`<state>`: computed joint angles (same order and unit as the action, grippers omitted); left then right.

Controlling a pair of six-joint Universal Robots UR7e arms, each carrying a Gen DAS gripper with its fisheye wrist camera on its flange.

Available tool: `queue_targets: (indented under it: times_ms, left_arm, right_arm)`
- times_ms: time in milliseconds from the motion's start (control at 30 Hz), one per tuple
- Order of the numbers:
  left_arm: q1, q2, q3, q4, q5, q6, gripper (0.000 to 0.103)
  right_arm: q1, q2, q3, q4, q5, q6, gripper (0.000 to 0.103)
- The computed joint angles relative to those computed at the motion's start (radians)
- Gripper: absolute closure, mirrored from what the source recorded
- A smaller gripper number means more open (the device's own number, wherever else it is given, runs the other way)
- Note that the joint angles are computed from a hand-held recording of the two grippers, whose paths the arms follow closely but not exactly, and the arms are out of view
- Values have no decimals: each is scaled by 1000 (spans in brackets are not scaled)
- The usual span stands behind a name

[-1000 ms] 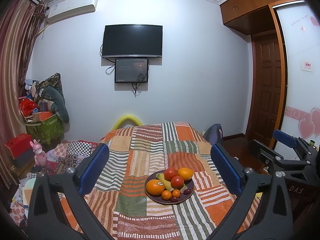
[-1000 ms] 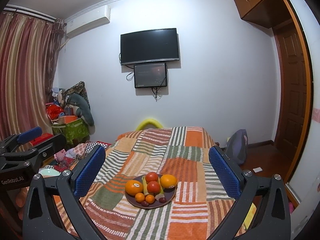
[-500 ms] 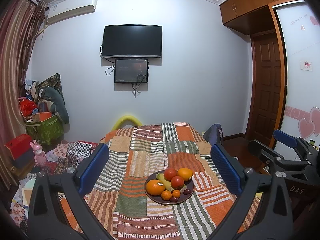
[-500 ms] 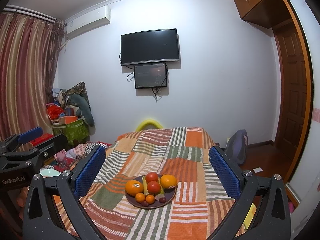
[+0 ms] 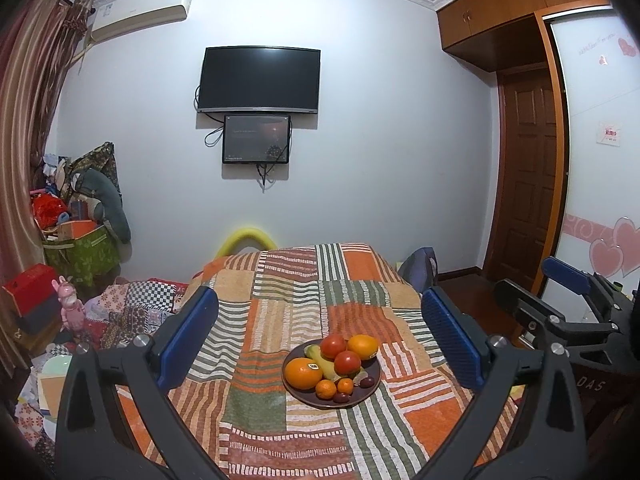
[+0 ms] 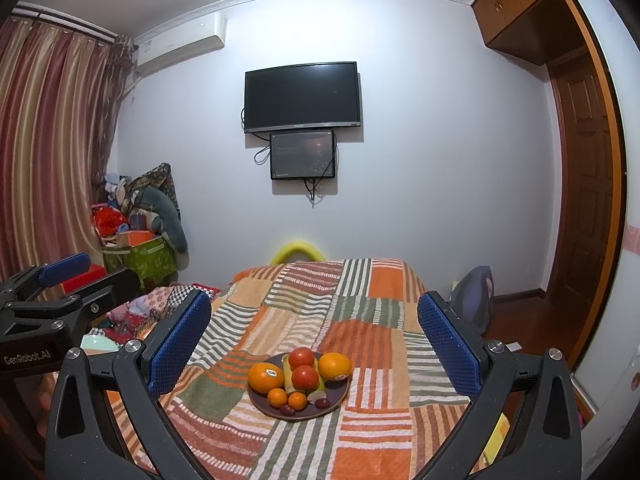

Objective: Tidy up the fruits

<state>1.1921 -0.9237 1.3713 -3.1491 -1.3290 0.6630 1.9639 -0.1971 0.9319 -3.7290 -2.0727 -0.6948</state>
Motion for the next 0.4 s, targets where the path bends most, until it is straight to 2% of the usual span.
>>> queue_targets:
  times_ms: [400]
  left_arm:
    - [2,-2,3,3,-6,7,0]
  right_arm:
    - [0,1,-1,0,-2,-1,0]
